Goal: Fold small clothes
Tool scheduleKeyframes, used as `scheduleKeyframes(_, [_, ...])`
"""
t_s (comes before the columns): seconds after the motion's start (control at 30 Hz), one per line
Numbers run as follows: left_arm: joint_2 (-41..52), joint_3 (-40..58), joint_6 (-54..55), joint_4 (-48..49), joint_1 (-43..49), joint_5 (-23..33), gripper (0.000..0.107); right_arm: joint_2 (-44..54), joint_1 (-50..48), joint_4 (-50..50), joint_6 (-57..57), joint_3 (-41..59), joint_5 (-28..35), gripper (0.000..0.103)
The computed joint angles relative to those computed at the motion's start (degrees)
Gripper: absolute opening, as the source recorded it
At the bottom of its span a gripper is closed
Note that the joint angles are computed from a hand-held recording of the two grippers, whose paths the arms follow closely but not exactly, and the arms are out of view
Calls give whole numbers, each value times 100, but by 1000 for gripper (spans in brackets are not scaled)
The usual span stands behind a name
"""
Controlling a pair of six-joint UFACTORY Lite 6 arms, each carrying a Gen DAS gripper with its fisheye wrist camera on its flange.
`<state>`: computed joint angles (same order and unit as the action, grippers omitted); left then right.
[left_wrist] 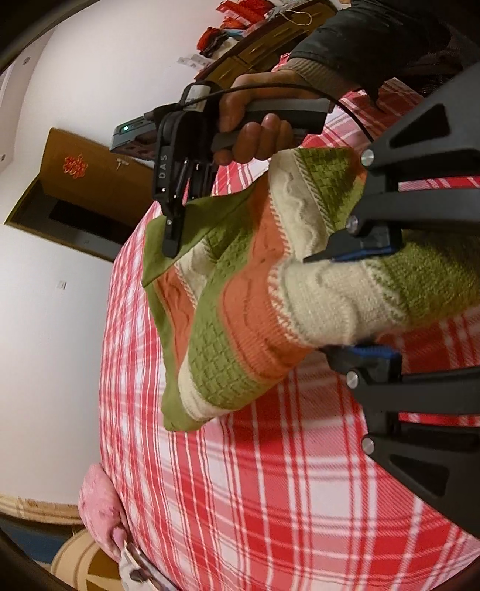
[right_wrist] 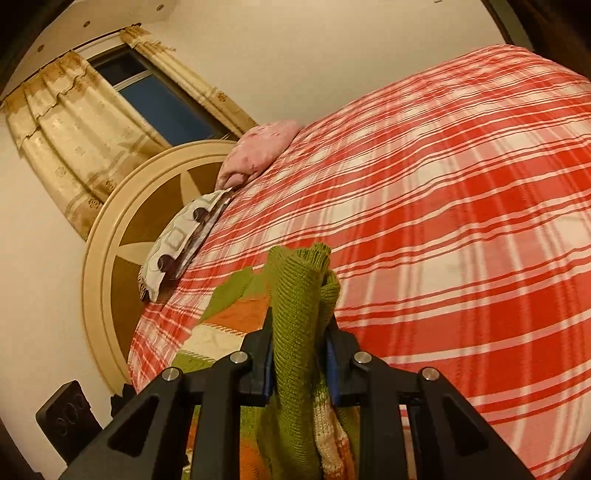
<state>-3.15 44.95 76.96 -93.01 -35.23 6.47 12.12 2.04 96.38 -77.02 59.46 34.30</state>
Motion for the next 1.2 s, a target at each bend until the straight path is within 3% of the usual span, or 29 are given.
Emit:
scheduleKeyframes(0.33, [-1387,-1027,-2187,2193,524,96,35,189,1083,393,87,289,-463,22])
scheduleKeyframes(0.57, [-2056,-1541,-2525,2677,1088,390,35,519,1708,397,308,754,-774,22])
scheduleKeyframes(0.67, [-2458,-1761,-3527,3660,1167,461,35,685,1925,384,393,944,-883,22])
scheduleKeyframes(0.9, [-3200,-2115,-4701,5005,1551,810,35,1056,2401,167,725,1439,-1145,22])
scheduleKeyframes(1.2, [-3857,-2452,-3979,4794,2616,1553,35,1635,2962,-137,1206,2173,-1365,22])
